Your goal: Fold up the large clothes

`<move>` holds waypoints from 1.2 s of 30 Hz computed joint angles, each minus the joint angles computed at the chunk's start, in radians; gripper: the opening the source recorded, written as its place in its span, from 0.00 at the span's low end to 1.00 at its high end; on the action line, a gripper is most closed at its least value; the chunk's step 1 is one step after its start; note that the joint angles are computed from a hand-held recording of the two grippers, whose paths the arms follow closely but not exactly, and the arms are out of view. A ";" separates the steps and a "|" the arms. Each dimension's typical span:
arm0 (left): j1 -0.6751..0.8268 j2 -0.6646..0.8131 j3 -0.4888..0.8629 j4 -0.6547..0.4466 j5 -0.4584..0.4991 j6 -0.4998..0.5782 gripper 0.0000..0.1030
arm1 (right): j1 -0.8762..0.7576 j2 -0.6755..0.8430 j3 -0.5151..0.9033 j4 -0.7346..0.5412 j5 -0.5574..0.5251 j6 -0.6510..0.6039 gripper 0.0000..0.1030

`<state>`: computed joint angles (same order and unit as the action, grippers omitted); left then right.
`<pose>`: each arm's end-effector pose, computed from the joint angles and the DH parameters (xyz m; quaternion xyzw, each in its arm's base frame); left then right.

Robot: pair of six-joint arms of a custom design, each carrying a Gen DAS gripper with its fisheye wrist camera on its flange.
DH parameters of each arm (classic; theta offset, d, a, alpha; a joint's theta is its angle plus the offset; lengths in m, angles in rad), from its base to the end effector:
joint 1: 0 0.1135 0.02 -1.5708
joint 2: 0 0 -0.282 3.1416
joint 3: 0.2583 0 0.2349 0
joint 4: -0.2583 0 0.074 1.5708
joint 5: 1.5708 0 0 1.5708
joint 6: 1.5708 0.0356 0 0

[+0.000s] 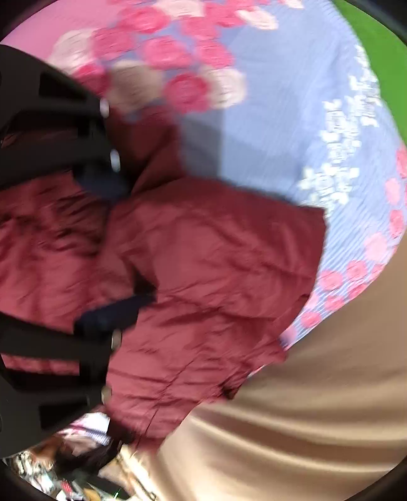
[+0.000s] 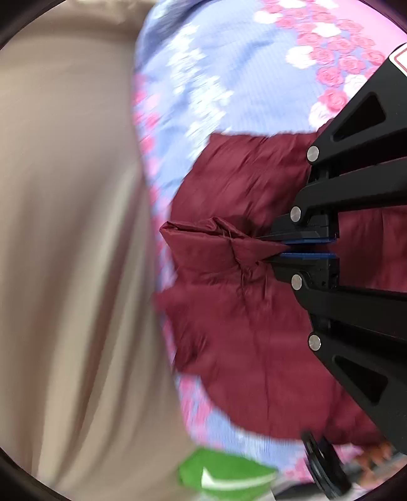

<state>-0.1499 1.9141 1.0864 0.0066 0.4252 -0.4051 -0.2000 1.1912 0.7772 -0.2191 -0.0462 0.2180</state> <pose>0.3788 -0.0721 0.1745 -0.0391 0.9120 -0.2869 0.2904 0.2315 -0.0453 0.2742 0.1748 0.8746 0.0247 0.4515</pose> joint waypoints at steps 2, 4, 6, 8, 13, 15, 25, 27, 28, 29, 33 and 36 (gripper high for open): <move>0.007 -0.001 0.007 0.015 -0.051 0.002 0.14 | -0.013 -0.093 -0.022 0.014 -0.101 -0.021 0.04; 0.007 -0.009 -0.008 0.044 -0.125 0.016 0.10 | -0.019 -0.120 -0.075 0.087 -0.103 -0.038 0.03; 0.006 0.001 -0.025 0.061 -0.155 0.039 0.10 | -0.029 0.024 -0.075 0.080 0.019 -0.051 0.02; 0.007 0.020 -0.034 0.072 -0.161 0.048 0.10 | -0.070 0.174 -0.080 0.100 0.060 -0.030 0.00; 0.000 0.025 -0.072 0.132 -0.197 0.078 0.10 | -0.209 0.173 -0.182 0.253 -0.130 0.023 0.00; -0.019 0.033 -0.066 0.143 -0.230 0.080 0.11 | -0.226 0.212 -0.166 0.235 -0.131 0.016 0.00; 0.007 0.041 -0.070 0.168 -0.188 0.080 0.11 | -0.194 0.021 -0.196 0.193 -0.221 0.053 0.50; 0.008 0.039 -0.072 0.168 -0.187 0.083 0.11 | -0.190 0.062 -0.194 0.198 -0.220 0.050 0.58; 0.006 0.039 -0.070 0.166 -0.189 0.082 0.11 | -0.186 0.104 -0.185 0.208 -0.229 0.055 0.58; 0.005 0.039 -0.068 0.165 -0.189 0.081 0.11 | -0.187 0.148 -0.168 0.205 -0.248 0.061 0.58; -0.001 0.044 -0.061 0.166 -0.189 0.070 0.11 | -0.144 0.089 -0.170 0.196 -0.210 0.092 0.58; 0.001 0.042 -0.067 0.170 -0.184 0.066 0.12 | -0.154 0.000 -0.173 0.173 -0.251 0.096 0.66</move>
<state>-0.1487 1.9566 1.0192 0.1769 0.2410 -0.3390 -0.3544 1.1913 0.6038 -0.0456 -0.2972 0.3139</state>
